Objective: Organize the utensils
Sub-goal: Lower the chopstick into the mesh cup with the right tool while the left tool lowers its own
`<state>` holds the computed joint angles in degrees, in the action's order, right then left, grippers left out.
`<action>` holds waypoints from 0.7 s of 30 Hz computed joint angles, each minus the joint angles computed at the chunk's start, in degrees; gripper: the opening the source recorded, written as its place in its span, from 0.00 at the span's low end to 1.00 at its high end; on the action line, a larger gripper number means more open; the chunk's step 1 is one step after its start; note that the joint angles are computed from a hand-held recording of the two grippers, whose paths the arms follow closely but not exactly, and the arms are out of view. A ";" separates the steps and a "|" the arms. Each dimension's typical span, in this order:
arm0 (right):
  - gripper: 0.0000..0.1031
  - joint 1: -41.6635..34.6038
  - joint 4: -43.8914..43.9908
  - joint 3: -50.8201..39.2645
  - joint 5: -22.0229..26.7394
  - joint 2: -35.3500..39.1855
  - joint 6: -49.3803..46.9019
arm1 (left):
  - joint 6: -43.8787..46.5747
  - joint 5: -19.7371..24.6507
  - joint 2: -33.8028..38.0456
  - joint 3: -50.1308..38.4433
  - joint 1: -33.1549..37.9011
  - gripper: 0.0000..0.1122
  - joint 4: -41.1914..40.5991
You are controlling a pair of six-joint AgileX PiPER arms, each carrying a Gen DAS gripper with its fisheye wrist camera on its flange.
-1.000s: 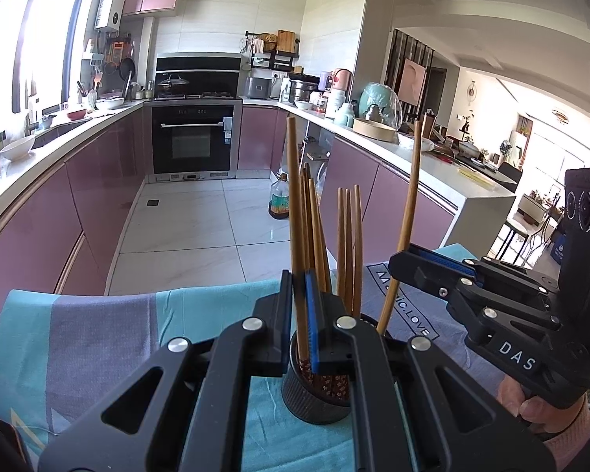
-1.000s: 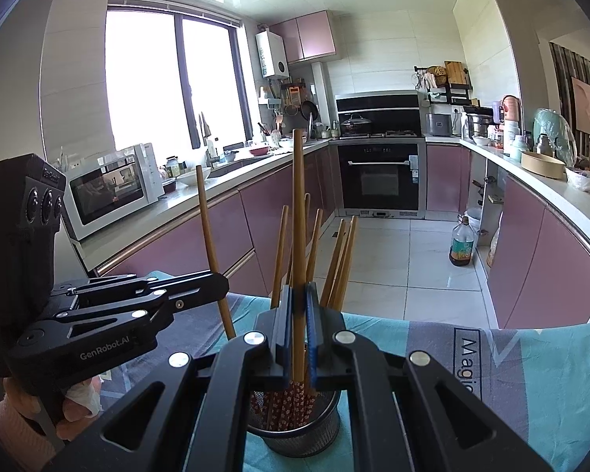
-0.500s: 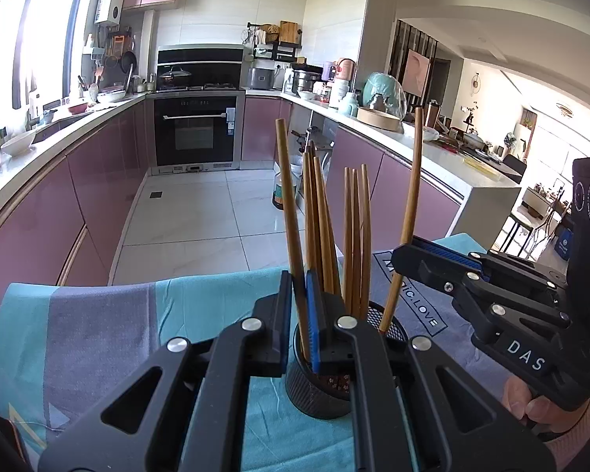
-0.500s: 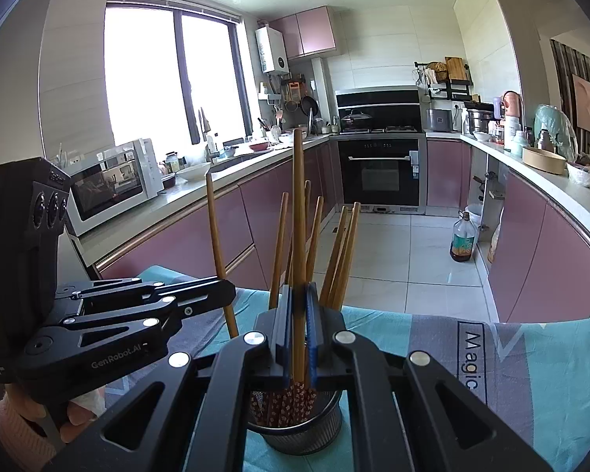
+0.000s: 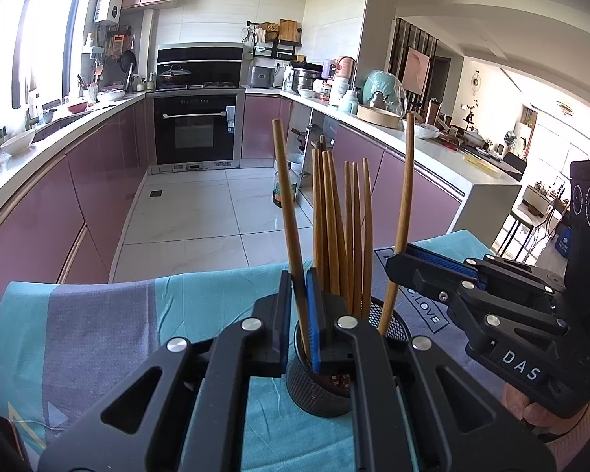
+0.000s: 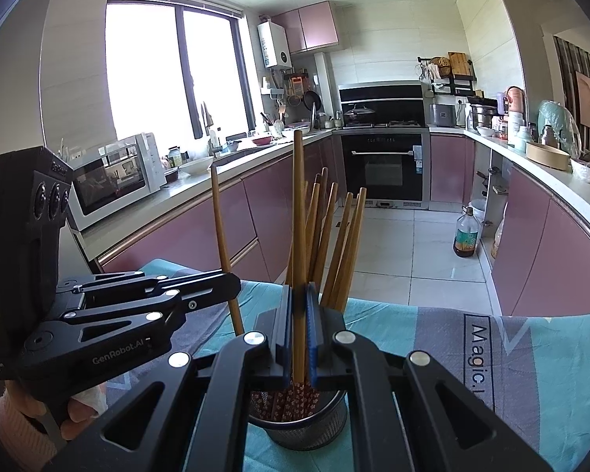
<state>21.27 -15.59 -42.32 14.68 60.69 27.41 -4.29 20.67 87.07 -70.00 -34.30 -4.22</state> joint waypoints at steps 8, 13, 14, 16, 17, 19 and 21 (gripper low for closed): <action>0.05 -0.40 2.81 0.56 -0.68 0.34 -2.71 | 1.90 0.15 0.42 -0.48 -0.01 0.07 -0.06; 0.05 -0.24 1.67 0.79 -1.07 0.46 -1.17 | 4.98 1.50 1.51 -1.85 0.56 0.07 -2.86; 0.05 -0.21 1.85 0.79 -1.11 0.52 -1.17 | 5.41 1.97 1.89 -2.37 0.69 0.07 -2.99; 0.05 -0.15 1.51 0.70 -1.13 0.69 -0.62 | 3.31 2.51 2.45 -3.05 0.25 0.07 -0.41; 0.05 -0.33 2.44 0.65 -1.19 0.76 -1.50 | 2.78 2.85 2.91 -3.56 0.15 0.07 0.22; 0.05 -0.57 3.86 0.70 -1.40 0.87 -2.76 | 3.24 3.05 3.44 -4.18 0.25 0.08 0.01; 0.05 -0.87 6.08 0.50 -1.40 1.24 -5.18 | 3.51 3.14 3.72 -4.57 0.18 0.08 -0.01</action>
